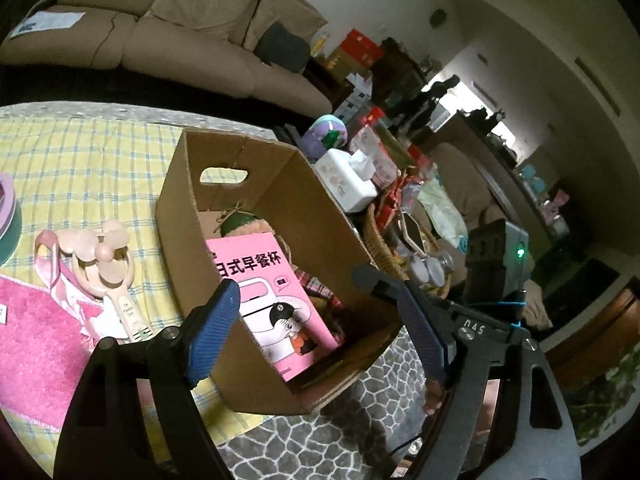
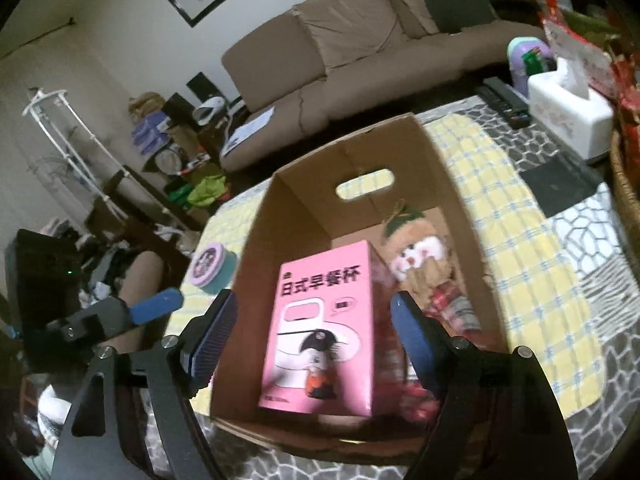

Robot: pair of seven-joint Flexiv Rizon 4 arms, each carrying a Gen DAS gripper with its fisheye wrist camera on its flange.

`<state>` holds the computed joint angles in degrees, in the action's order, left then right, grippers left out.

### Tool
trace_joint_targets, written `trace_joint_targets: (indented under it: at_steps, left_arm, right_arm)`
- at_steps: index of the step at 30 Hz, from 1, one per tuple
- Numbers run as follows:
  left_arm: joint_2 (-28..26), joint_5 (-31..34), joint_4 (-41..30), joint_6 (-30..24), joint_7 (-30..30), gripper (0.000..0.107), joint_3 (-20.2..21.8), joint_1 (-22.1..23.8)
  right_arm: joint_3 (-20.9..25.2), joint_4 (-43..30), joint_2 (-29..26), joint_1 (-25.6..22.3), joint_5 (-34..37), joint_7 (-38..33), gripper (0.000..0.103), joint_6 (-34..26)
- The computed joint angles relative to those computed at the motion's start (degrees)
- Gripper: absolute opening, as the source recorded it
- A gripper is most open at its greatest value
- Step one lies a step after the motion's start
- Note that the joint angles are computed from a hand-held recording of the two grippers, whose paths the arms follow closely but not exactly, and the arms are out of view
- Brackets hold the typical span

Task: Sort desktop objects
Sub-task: 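Carry the pink box into the cardboard box with both tools and release it, then withdraw both tools from the cardboard box toward the teal tin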

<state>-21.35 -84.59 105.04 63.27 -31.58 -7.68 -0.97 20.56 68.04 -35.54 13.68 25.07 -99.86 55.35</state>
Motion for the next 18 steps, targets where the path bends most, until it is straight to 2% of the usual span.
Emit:
trace_joint_targets:
  at_steps: [4, 7, 12, 15, 18]
  left_arm:
    - [0.9, 1.0, 1.7, -0.2, 0.3, 0.088, 0.6, 0.0]
    - [2.0, 3.1, 3.5, 2.6, 0.9, 0.094, 1.3, -0.8]
    - [3.7, 5.2, 6.9, 5.2, 1.4, 0.095, 1.8, -1.2]
    - [4.7, 5.2, 8.9, 5.5, 1.7, 0.101, 1.8, -1.4]
    - [5.9, 5.5, 10.6, 5.8, 1.6, 0.101, 2.1, -1.9]
  right_arm:
    - [-0.2, 0.4, 0.5, -0.3, 0.2, 0.2, 0.086, 1.2]
    - [-0.7, 0.8, 0.9, 0.2, -0.9, 0.3, 0.092, 1.8]
    - [-2.7, 3.5, 2.1, 3.1, -6.3, 1.3, 0.1, 3.4]
    - [-3.4, 4.7, 2.3, 4.4, -9.2, 2.4, 0.103, 3.7]
    - [-6.2, 6.7, 2.8, 7.1, -14.2, 6.8, 0.103, 4.2]
